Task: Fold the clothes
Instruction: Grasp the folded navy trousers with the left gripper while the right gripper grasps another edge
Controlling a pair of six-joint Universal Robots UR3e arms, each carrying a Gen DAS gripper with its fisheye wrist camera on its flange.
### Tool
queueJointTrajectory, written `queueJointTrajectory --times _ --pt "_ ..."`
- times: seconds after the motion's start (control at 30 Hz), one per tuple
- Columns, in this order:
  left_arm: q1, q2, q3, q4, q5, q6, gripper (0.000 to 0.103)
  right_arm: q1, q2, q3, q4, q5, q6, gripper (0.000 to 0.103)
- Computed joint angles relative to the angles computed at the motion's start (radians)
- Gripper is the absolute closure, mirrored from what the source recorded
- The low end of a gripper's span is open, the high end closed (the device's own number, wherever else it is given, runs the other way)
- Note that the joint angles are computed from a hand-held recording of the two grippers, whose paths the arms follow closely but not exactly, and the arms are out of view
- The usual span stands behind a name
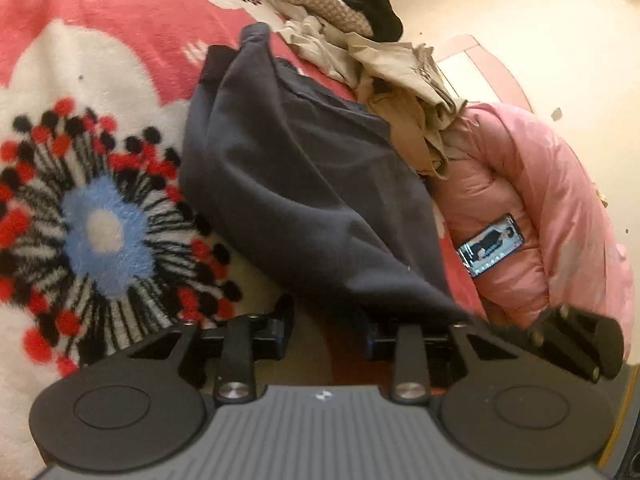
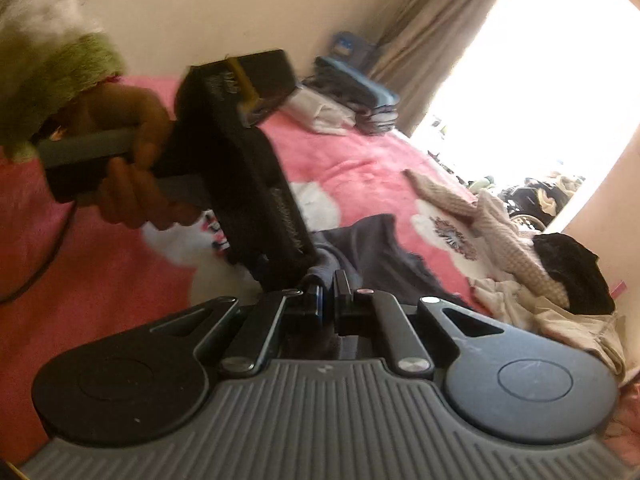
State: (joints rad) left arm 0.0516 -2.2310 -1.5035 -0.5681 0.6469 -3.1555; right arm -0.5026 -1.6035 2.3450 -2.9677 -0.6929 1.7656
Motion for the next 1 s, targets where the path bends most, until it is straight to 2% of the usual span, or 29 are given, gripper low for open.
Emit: queueJointTrajectory --times 0.17,0.33,0.47,0.57,0.63,0.73,0.83,0.9,0.93,1.0 --pt "0.028 0.050 0.005 -0.139 0.021 0.009 0.073 -0.021 -0.014 0.008 0.163 0.037 -0.170 0.100" --pt "0.069 0.105 -0.032 -0.211 0.030 -0.018 0.071 0.006 0.019 -0.005 0.209 0.031 -0.258 0.100" --pt "0.106 0.162 -0.079 -0.182 0.063 -0.052 0.065 0.034 0.055 -0.021 0.213 0.004 -0.323 0.099" --pt "0.129 0.202 -0.119 -0.085 0.082 -0.096 0.063 0.049 0.064 -0.031 0.232 -0.017 -0.357 0.099" --pt "0.137 0.211 -0.125 -0.024 0.065 -0.106 0.062 0.065 0.075 -0.045 0.241 -0.037 -0.375 0.098" --pt "0.113 0.180 -0.085 0.052 0.015 -0.075 0.061 0.084 0.080 -0.040 0.232 -0.061 -0.415 0.095" --pt "0.046 0.124 0.002 0.013 0.042 -0.002 0.060 0.113 0.111 -0.047 0.182 -0.080 -0.437 0.095" --pt "-0.006 0.071 0.054 0.002 0.132 0.021 0.063 0.124 0.114 -0.050 0.173 -0.086 -0.441 0.095" --pt "-0.010 0.054 0.064 0.004 0.144 0.012 0.070 0.129 0.108 -0.058 0.183 -0.087 -0.436 0.095" --pt "0.004 0.037 0.066 0.017 0.119 -0.021 0.071 0.121 0.071 -0.080 0.262 -0.078 -0.430 0.089"
